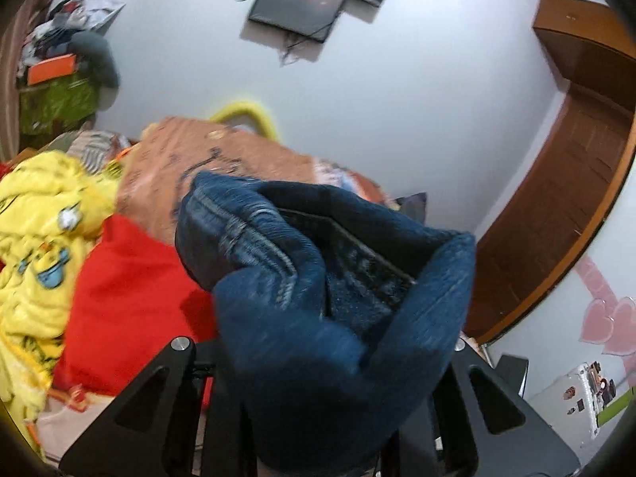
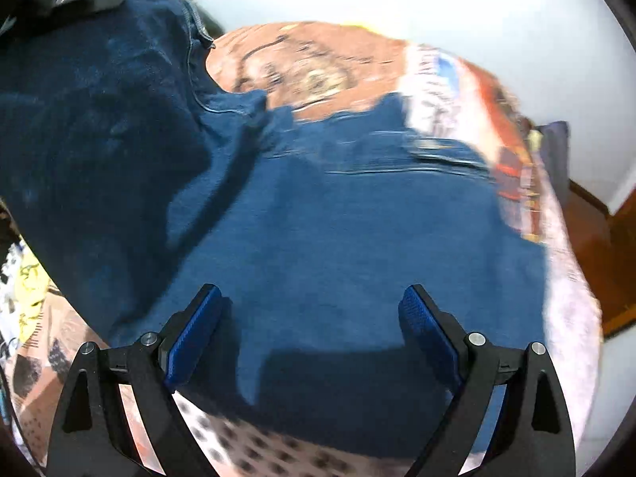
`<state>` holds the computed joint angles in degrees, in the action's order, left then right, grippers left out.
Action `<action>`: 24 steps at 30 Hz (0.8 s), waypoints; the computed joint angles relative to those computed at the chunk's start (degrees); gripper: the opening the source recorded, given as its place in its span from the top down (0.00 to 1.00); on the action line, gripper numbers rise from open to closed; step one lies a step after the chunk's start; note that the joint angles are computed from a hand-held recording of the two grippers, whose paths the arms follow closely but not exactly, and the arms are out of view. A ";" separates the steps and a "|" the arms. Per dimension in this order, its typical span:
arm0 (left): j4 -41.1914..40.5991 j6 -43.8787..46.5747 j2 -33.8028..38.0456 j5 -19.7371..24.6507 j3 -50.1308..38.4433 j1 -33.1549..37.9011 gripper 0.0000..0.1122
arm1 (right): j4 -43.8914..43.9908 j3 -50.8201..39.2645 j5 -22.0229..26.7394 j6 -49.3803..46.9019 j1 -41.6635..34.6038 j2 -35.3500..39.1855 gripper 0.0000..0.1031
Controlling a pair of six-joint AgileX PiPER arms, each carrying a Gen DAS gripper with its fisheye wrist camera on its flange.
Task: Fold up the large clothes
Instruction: 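Fold the held jacket end over onto the rest with the left tool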
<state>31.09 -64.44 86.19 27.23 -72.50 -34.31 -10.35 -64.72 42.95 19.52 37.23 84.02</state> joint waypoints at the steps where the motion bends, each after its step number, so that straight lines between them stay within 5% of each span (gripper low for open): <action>1: -0.75 0.59 1.40 0.29 -2.11 -0.67 0.84 | -0.05 1.15 0.19 -0.31 -1.45 -1.50 0.12; 10: -16.37 13.64 18.90 5.57 -26.95 -5.00 0.88 | 8.69 10.37 1.63 -9.53 -21.03 -13.40 0.12; 17: -17.13 17.19 29.91 12.36 -39.93 -11.42 0.88 | 13.84 12.48 3.97 -17.04 -32.41 -17.16 0.12; 24: -18.63 24.83 41.32 22.35 -51.67 -17.03 0.88 | 14.98 13.98 4.69 -20.34 -36.04 -19.31 0.12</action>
<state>12.46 -39.61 127.51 49.58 -124.16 -51.34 4.63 -50.73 47.64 -0.83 1.19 64.70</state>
